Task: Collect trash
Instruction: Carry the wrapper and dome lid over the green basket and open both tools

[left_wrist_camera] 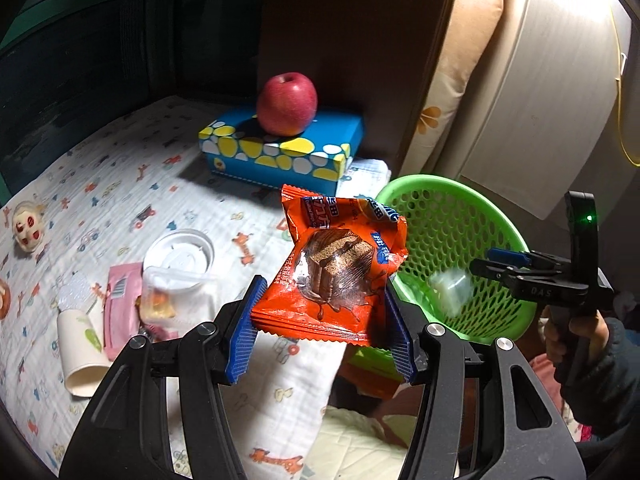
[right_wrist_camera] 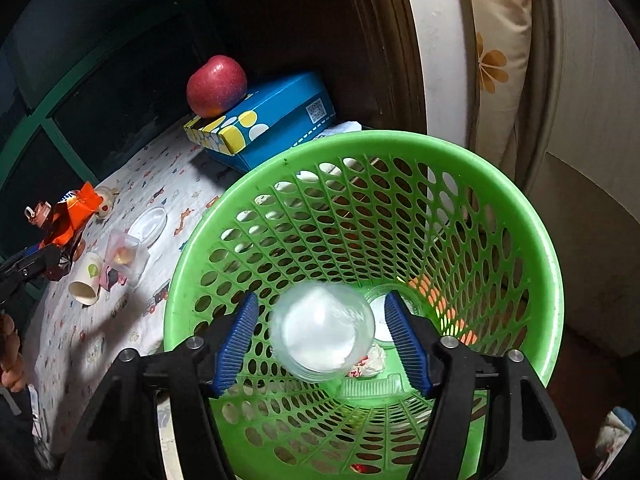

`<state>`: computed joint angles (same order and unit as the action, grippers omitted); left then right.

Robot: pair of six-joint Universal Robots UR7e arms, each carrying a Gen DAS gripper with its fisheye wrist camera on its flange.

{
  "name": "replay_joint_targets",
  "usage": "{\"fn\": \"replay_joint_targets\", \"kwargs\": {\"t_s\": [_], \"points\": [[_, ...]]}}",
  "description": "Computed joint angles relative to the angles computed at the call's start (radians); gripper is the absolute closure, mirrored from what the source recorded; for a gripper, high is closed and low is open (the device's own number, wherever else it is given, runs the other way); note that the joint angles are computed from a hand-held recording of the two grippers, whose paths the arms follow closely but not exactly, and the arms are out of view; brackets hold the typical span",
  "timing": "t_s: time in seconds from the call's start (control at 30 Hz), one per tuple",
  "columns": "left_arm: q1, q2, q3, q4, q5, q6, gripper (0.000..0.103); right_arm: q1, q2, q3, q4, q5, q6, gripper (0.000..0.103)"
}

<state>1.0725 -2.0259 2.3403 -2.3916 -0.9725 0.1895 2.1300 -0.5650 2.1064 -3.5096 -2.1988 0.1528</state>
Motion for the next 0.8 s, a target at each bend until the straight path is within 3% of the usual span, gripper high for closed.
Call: {"fn": "replay_joint_targets", "kwargs": {"t_s": [0.8], "points": [[-0.068,0.245,0.041,-0.060,-0.083,-0.050,0.047,0.041,-0.134,0.152,-0.203,-0.108,0.013,0.031]]}}
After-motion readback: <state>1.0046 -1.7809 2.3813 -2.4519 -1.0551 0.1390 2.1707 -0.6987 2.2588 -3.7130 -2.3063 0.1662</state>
